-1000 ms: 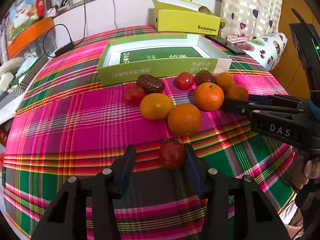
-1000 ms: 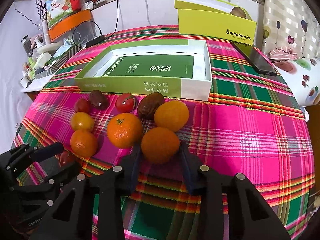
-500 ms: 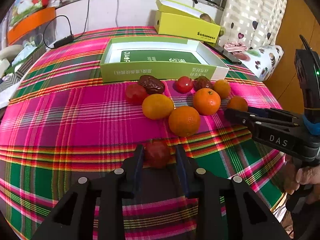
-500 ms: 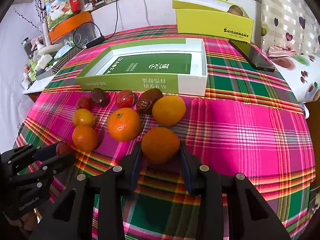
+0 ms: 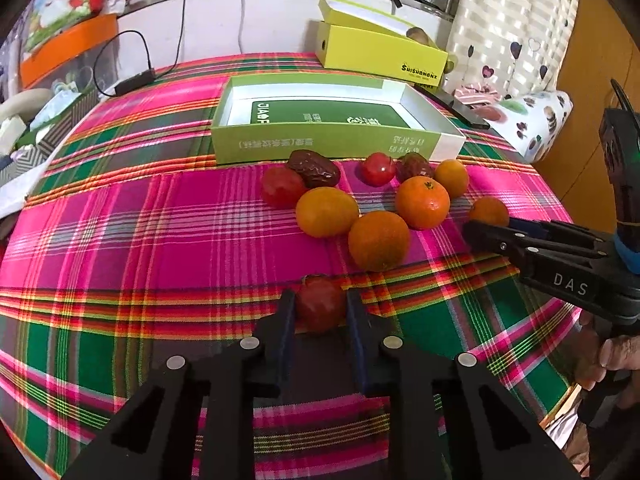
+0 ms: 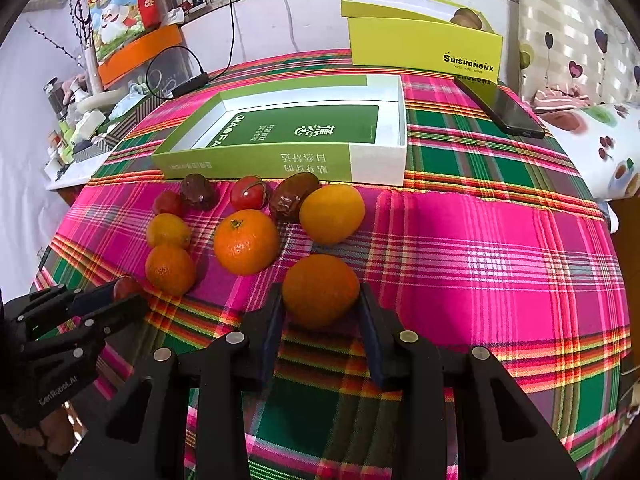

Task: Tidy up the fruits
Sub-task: 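Carry the tomato with the left tool while the right tool carries the tangerine into the green tray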

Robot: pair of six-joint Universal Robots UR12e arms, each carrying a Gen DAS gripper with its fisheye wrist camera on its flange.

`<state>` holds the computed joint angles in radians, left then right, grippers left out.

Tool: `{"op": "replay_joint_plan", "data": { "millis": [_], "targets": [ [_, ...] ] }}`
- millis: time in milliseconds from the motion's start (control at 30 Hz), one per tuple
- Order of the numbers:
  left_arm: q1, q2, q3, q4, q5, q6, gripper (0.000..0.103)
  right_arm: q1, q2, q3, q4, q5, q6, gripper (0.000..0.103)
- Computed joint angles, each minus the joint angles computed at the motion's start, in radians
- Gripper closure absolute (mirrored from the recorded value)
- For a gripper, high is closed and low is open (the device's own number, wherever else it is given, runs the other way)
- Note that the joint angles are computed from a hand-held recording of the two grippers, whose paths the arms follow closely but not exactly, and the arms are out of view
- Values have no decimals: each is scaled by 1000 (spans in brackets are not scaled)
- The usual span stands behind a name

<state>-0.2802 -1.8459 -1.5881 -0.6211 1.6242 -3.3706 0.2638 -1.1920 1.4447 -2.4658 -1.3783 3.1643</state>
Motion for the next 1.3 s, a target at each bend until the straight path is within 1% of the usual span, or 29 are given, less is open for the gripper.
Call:
{"op": "replay_joint_plan", "data": {
  "millis": [167, 267, 633, 900, 1100, 1300],
  "targets": [
    [2, 1, -2, 6, -12, -7, 69, -1, -2, 3, -3, 5, 0, 66],
    [1, 3, -3, 13, -8, -3, 69, -2, -4, 6, -8, 7, 0, 66],
    [-6, 0, 24, 20, 29, 16, 69, 0, -14, 2, -34, 13, -17, 66],
    [-3, -33, 88, 27, 63, 52, 69, 3, 1, -39, -37, 12, -43, 66],
    [8, -74, 153, 2, 59, 75, 69, 4, 26, -85, -27, 12, -58, 66],
    [27, -124, 237, -26, 51, 94, 69, 2, 70, -161, 6, 12, -69, 66]
  ]
}}
